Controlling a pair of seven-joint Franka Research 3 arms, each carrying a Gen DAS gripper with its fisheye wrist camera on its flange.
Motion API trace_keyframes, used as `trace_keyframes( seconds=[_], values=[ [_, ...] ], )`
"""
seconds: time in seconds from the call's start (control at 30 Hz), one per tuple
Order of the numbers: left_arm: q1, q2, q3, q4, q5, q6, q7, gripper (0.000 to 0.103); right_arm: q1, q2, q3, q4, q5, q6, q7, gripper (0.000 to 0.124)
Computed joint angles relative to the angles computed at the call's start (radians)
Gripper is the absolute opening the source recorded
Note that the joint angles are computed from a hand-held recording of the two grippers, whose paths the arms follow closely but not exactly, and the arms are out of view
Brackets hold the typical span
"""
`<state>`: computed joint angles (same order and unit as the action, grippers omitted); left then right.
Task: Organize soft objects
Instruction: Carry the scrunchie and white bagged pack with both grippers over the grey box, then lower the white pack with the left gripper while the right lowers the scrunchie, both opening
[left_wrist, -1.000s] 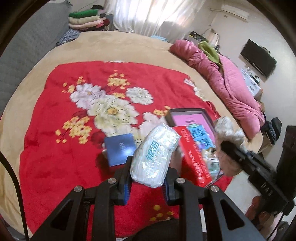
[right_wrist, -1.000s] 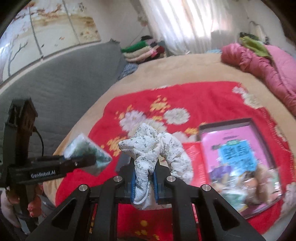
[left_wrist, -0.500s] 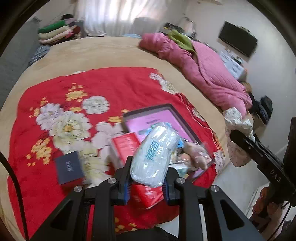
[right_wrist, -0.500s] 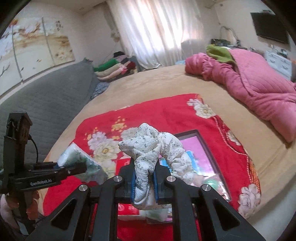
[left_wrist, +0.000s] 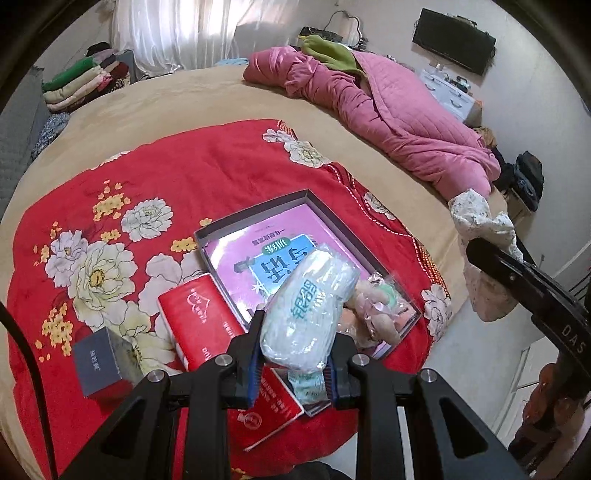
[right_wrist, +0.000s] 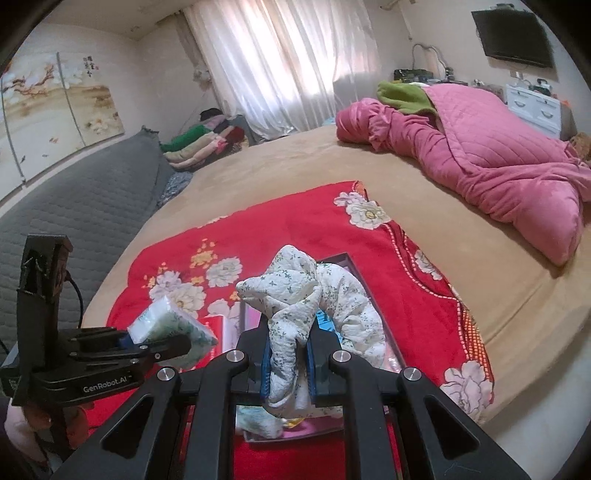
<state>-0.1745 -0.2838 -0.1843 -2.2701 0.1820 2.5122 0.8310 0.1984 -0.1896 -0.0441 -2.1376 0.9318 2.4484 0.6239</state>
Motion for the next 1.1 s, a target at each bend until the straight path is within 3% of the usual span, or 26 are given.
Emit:
trace_keyframes(
  seconds=[0.37,0.83,0.9,0.97,1.1],
  values=[
    [-0.003,0.142,0.004,0.076,-0.036,-0.009,0.054,0.027,-0.011,0.123,0.031,0.068,-0.094,0.012,0.07,0.016],
    [0.008,0.263,0.002,0.125,-0.114,0.0,0.138,0.027,-0.04,0.31,0.072,0.168,-0.228,-0.041,0.206,0.018],
    [0.01,0.274,0.002,0.131,-0.127,0.004,0.152,0.027,-0.049,0.324,0.079,0.177,-0.206,-0.07,0.201,0.022],
    [0.013,0.286,0.002,0.138,-0.144,0.004,0.17,0.027,-0.052,0.33,0.084,0.179,-0.195,-0.075,0.203,0.036],
    [0.019,0.291,0.002,0.135,-0.178,0.02,0.195,0.027,-0.055,0.319,0.088,0.173,-0.177,-0.07,0.19,0.041]
  ],
)
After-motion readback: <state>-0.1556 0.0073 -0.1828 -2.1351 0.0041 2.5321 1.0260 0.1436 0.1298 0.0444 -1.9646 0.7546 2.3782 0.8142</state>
